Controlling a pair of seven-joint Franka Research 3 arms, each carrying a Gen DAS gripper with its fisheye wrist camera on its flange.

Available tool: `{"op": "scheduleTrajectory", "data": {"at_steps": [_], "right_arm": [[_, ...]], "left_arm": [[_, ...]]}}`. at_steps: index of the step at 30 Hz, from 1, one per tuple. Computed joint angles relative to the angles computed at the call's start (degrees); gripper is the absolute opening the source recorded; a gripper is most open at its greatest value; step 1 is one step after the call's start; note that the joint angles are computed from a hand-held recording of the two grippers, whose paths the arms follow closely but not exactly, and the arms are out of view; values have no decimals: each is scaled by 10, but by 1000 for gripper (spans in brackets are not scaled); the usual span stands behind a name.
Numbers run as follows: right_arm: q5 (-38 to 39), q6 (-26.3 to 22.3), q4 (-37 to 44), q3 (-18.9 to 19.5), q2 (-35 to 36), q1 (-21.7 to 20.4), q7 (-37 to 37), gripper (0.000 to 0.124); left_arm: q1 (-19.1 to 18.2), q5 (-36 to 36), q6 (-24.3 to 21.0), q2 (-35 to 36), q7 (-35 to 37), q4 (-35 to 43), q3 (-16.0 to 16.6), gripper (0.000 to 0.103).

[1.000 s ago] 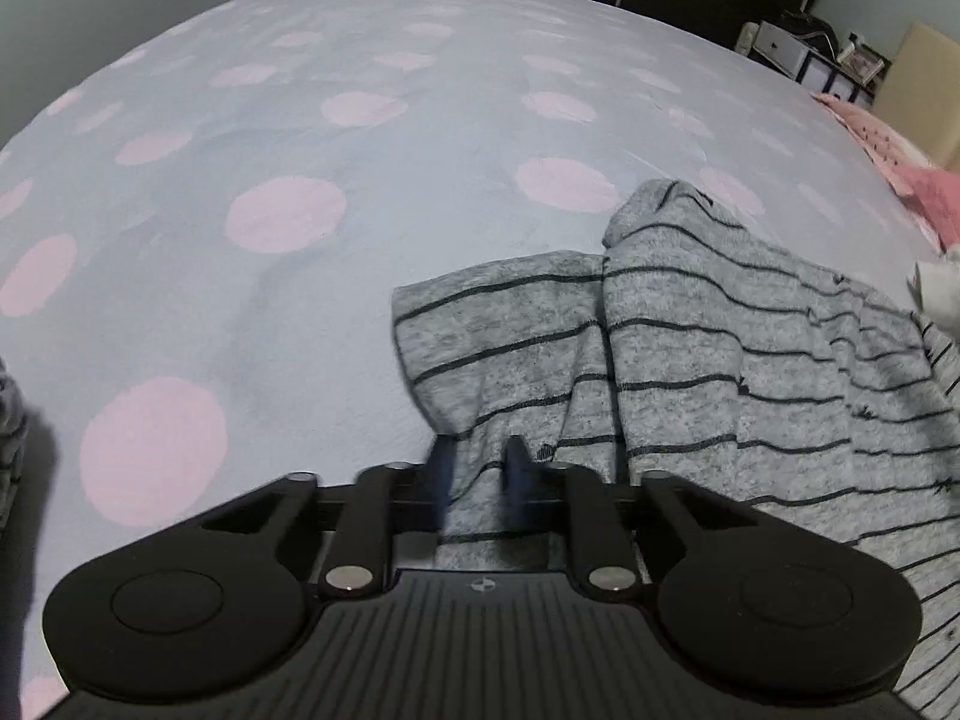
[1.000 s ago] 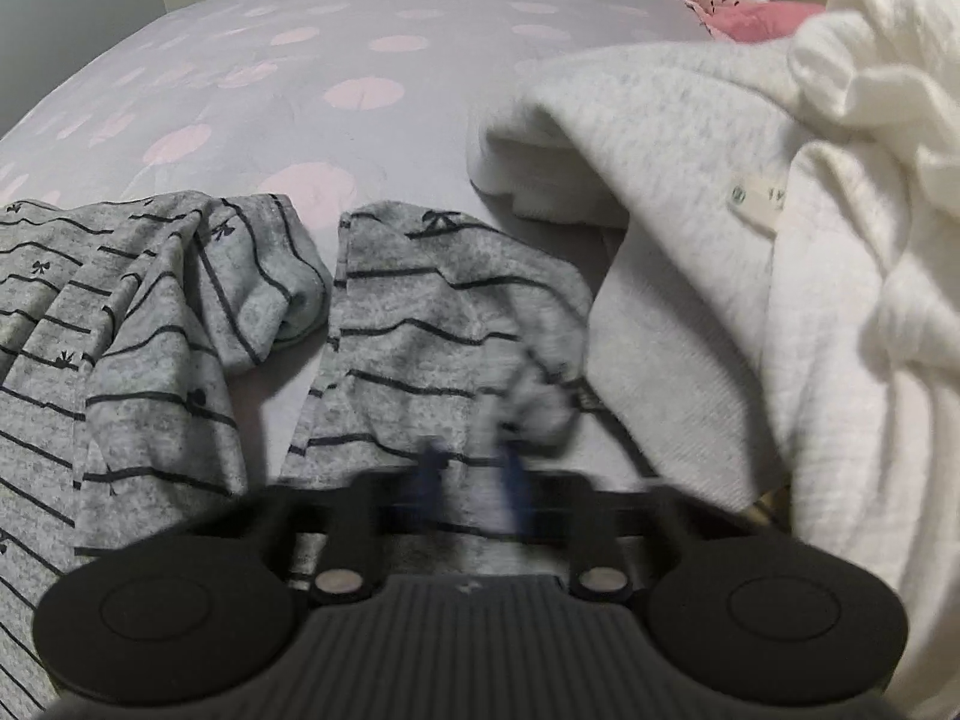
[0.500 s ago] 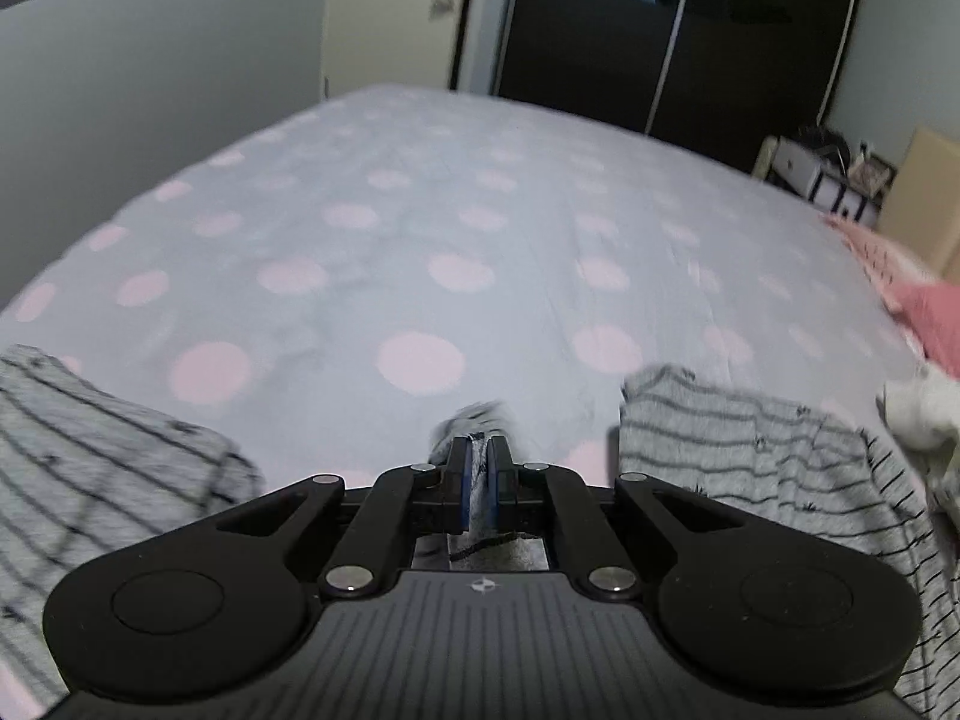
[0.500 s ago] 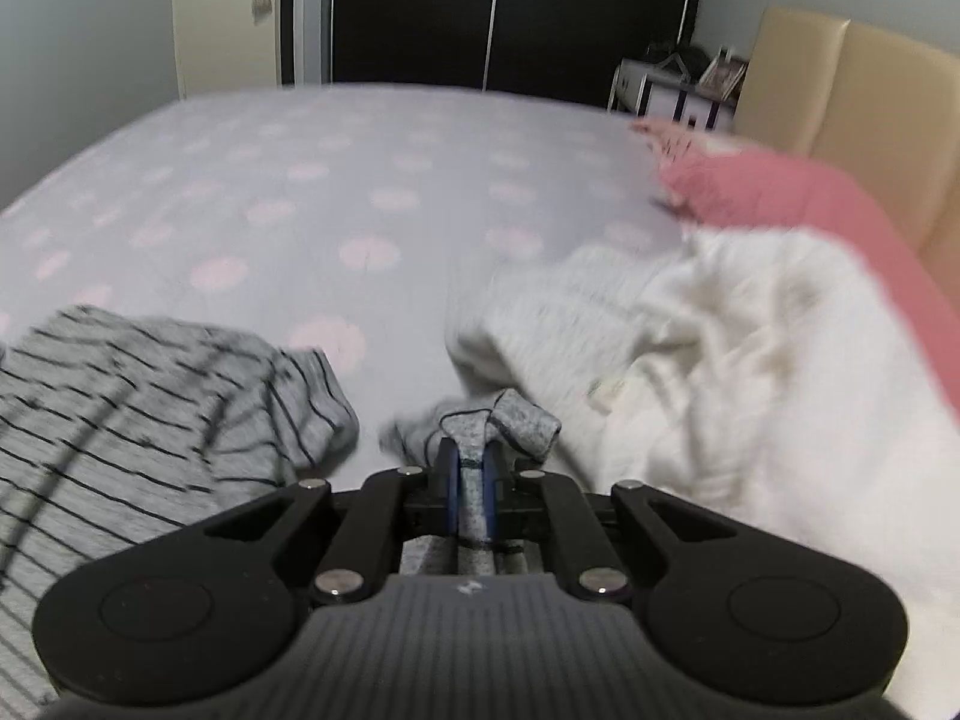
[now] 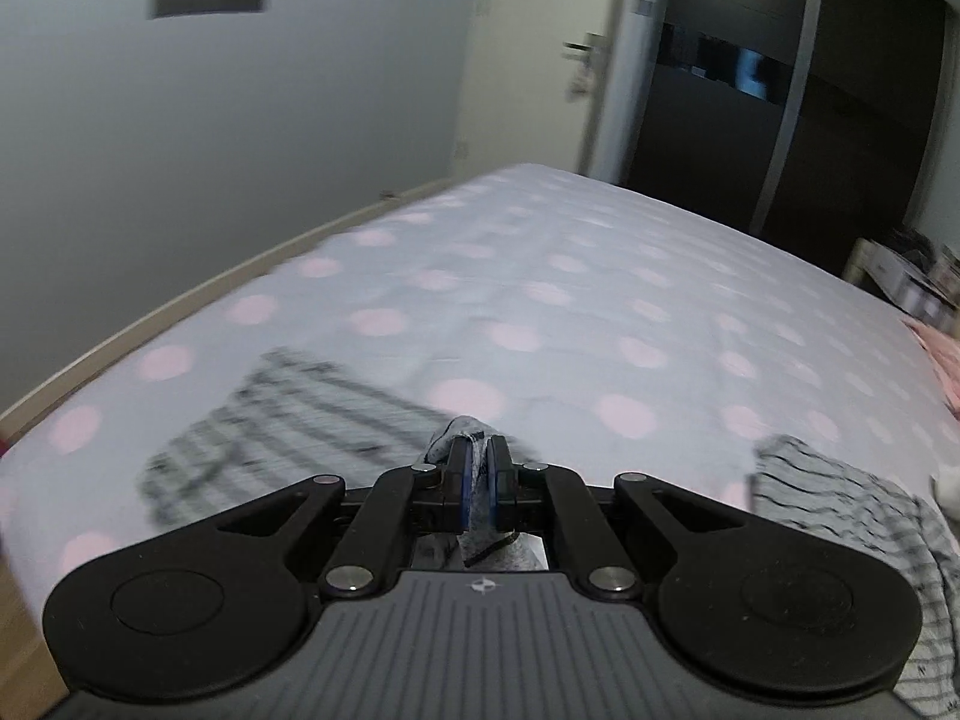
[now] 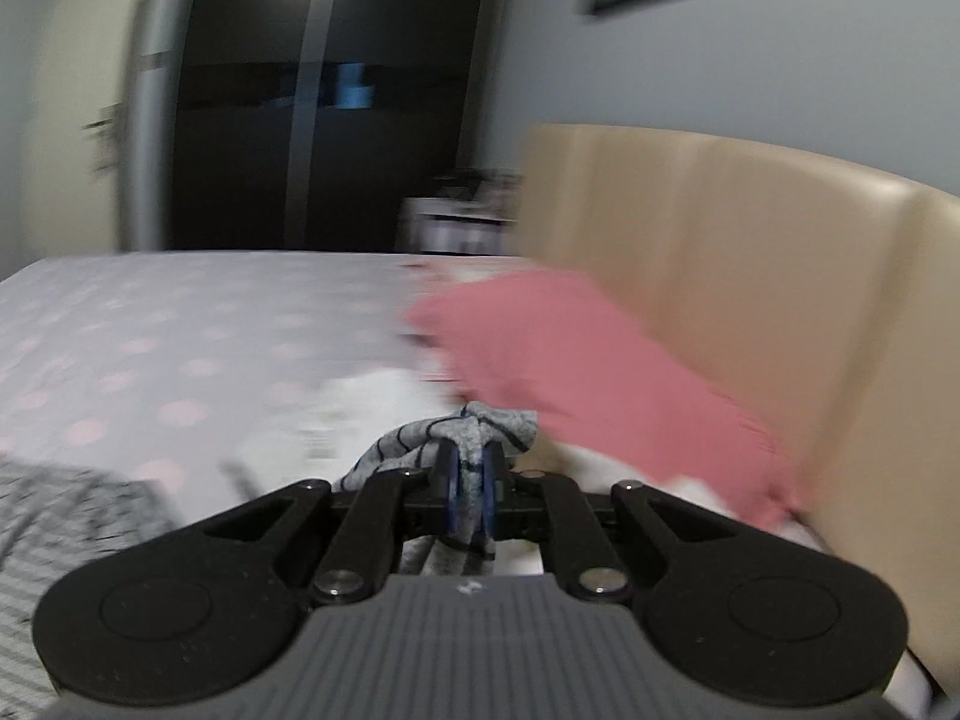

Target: Fold clothes

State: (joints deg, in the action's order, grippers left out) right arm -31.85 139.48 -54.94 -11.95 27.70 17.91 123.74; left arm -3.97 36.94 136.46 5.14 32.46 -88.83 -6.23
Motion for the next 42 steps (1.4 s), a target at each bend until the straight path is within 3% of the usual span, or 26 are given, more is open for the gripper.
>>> {"op": "scheduleTrajectory", "data": {"at_steps": [3, 9, 12, 18, 22, 24, 25, 28, 34, 42], "right_arm": [[-31, -8, -93, -21, -64, 0, 82, 9], [-36, -51, -168, 5, -108, -41, 141, 9], [-33, -66, -167, 18, -101, -56, 128, 9], [12, -113, -138, 31, -72, -78, 79, 10], [40, -160, -115, 29, -52, -79, 45, 21], [18, -179, -115, 15, -58, -68, 73, 33], [5, -184, -123, 10, -67, -64, 93, 45], [-32, -163, -147, 2, -90, -64, 165, 48], [-93, -71, -181, 18, -119, -70, 215, 48], [-53, 27, -57, 36, -26, -51, 107, 48]], "left_arm": [[10, 14, -9, -41, -27, -49, 5, 3], [33, 12, -50, -71, -17, -91, 2, 2], [39, 10, -54, -64, -10, -88, 0, 2], [34, -13, -111, -35, 36, -59, -2, 2], [30, -31, -139, -29, 40, -55, 0, 8], [28, -19, -139, -29, 25, -51, 0, 15], [26, -1, -141, -29, 11, -47, 0, 23], [17, 63, -134, -23, -10, -28, -4, 45], [-2, 74, -85, 31, 25, 51, -5, 46], [-47, -20, -48, 186, 141, 251, -3, 48]]}}
